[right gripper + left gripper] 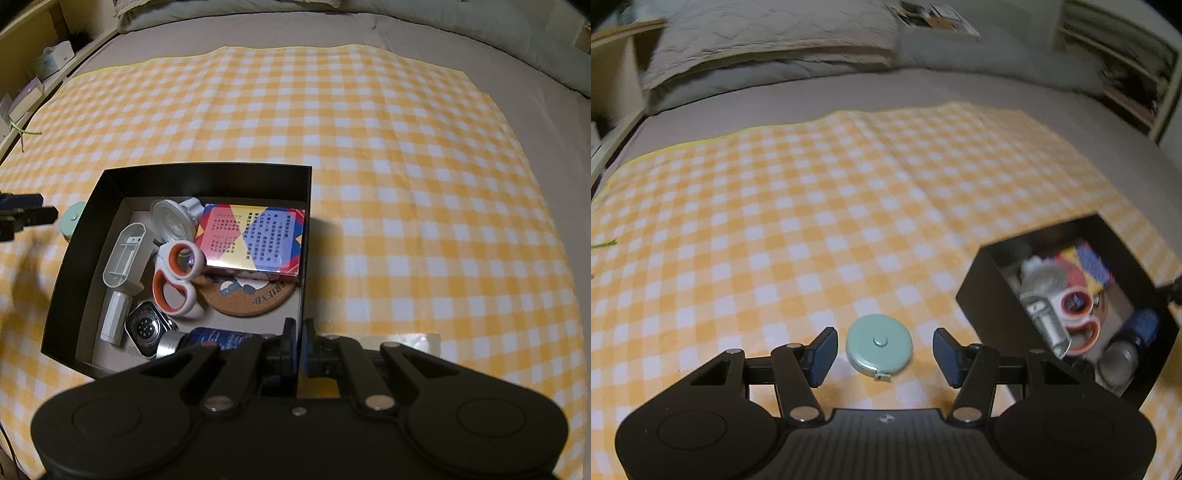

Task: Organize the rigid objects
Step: 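Move the left gripper to the mint-green tape measure and grasp it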

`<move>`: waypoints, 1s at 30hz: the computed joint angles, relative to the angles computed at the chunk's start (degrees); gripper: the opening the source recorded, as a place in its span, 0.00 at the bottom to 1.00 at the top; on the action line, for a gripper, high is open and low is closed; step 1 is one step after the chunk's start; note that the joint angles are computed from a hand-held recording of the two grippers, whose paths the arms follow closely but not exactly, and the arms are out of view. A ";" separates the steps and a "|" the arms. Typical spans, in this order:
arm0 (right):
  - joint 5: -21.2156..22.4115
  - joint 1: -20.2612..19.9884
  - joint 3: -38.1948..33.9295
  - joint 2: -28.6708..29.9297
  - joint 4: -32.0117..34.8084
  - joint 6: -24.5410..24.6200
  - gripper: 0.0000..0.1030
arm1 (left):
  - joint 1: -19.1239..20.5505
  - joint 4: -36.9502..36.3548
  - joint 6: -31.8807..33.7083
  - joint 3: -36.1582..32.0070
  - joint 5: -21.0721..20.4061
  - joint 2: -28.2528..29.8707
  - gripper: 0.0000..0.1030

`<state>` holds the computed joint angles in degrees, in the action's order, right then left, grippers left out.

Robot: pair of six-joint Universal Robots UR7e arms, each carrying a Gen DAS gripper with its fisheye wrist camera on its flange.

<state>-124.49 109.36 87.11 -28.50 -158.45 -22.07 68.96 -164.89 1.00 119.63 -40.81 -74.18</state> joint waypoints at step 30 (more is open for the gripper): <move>-0.49 0.09 -0.75 0.94 0.10 0.21 0.03 | 2.82 2.30 2.44 -5.04 0.83 5.40 0.49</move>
